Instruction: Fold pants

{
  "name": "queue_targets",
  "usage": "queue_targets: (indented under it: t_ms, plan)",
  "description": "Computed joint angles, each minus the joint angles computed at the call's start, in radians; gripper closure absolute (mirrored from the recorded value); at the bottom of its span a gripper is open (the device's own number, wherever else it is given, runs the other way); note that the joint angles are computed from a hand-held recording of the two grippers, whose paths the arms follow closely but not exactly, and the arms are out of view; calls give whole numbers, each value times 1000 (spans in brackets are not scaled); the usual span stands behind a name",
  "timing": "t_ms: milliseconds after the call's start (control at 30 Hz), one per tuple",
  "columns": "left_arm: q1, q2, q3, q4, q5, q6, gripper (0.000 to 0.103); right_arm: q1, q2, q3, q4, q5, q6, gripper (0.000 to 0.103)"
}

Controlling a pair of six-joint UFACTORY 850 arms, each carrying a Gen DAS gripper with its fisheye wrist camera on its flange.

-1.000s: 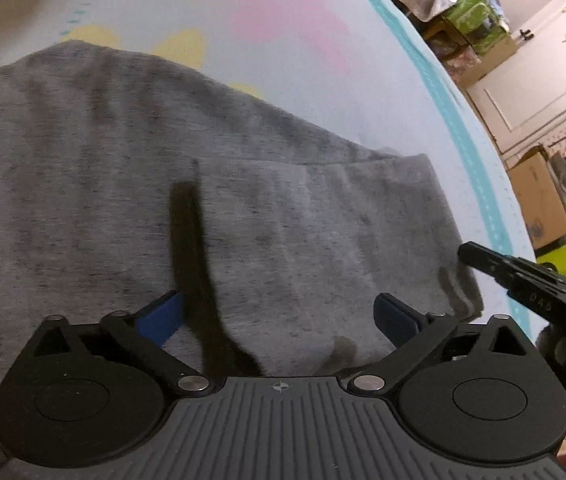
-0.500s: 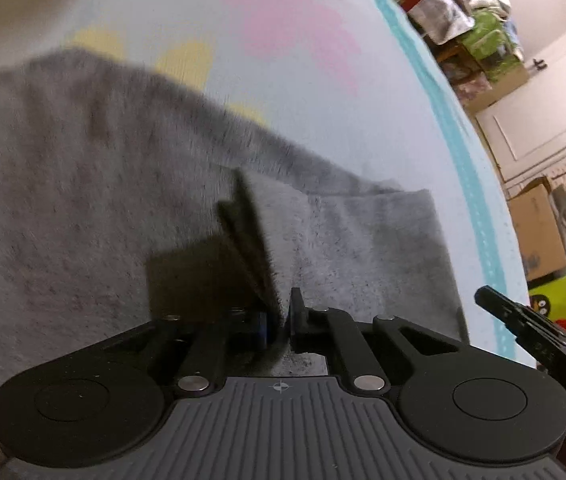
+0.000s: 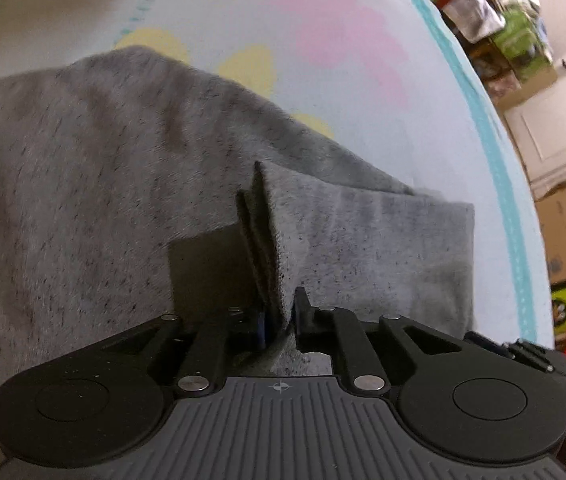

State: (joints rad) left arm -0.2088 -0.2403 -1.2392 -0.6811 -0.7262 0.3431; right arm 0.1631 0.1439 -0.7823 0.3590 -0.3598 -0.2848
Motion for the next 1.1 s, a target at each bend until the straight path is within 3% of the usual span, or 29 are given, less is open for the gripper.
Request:
queue_targets:
  t_ms: [100, 233, 367, 467, 767, 867, 900, 1000, 1100]
  plan:
    - [16, 15, 7, 28, 5, -22, 79, -6, -8, -25, 8, -13, 0, 87]
    - [19, 71, 45, 110, 81, -36, 65, 10, -13, -39, 6, 54, 5, 86]
    - [44, 117, 85, 145, 142, -26, 51, 31, -48, -81, 182, 74, -178, 85]
    - [80, 159, 132, 127, 172, 4, 34, 53, -88, -119, 348, 65, -358, 85]
    - [151, 236, 220, 39, 148, 104, 32, 184, -238, -245, 687, -44, -776, 85]
    - [175, 257, 235, 20, 157, 116, 31, 239, -319, -305, 515, -97, -667, 85]
    - [184, 267, 241, 23, 163, 114, 29, 250, -319, -304, 498, -80, -651, 85]
    - [216, 302, 259, 23, 174, 118, 24, 240, -341, -349, 539, -131, -675, 85]
    - [246, 333, 281, 63, 204, 87, 23, 224, -360, -391, 677, -109, -752, 85]
